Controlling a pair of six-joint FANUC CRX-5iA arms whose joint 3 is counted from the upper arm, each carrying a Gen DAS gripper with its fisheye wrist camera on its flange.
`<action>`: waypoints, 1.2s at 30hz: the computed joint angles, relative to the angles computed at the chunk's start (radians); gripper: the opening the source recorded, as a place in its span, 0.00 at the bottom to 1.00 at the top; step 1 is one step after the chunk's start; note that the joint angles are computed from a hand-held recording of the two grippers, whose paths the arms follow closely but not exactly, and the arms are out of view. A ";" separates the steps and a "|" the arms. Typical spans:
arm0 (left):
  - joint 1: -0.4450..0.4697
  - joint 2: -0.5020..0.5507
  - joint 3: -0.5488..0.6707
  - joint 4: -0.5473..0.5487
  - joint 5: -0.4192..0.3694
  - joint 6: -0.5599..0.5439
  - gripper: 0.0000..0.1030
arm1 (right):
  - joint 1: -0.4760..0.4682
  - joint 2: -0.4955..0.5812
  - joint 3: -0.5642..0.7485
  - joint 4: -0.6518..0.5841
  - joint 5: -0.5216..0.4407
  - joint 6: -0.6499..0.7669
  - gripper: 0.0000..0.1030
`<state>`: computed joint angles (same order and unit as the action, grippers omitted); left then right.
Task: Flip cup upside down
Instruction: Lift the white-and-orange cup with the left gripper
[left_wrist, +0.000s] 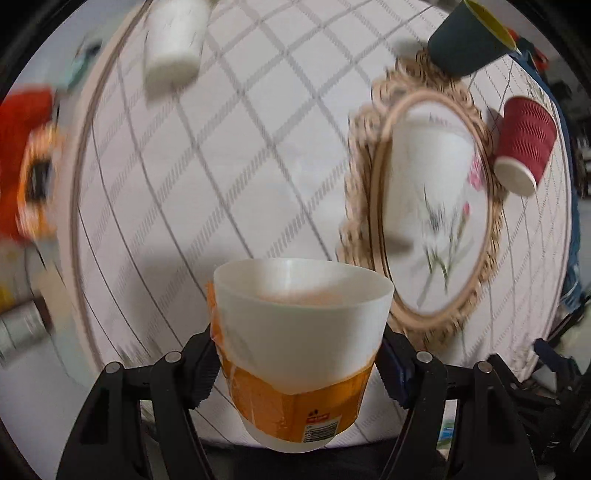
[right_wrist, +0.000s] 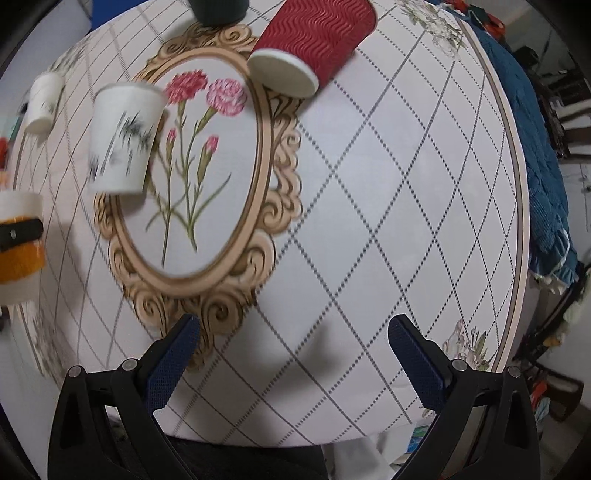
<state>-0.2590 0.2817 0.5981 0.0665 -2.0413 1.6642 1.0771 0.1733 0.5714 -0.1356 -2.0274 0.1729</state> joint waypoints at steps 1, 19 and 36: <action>0.001 -0.038 -0.065 0.021 0.015 0.026 0.68 | 0.011 -0.008 -0.010 -0.002 0.004 0.002 1.00; -0.229 -0.115 -0.282 0.080 0.130 0.253 0.69 | 0.121 -0.108 -0.179 -0.078 0.062 -0.061 1.00; -0.300 -0.032 -0.253 0.094 0.177 0.262 0.74 | 0.081 -0.081 -0.123 -0.065 0.008 -0.067 1.00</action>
<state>-0.5592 0.2493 0.3449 0.1605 -1.8644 1.9267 1.1581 0.0927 0.4487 -0.2004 -2.0189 0.1062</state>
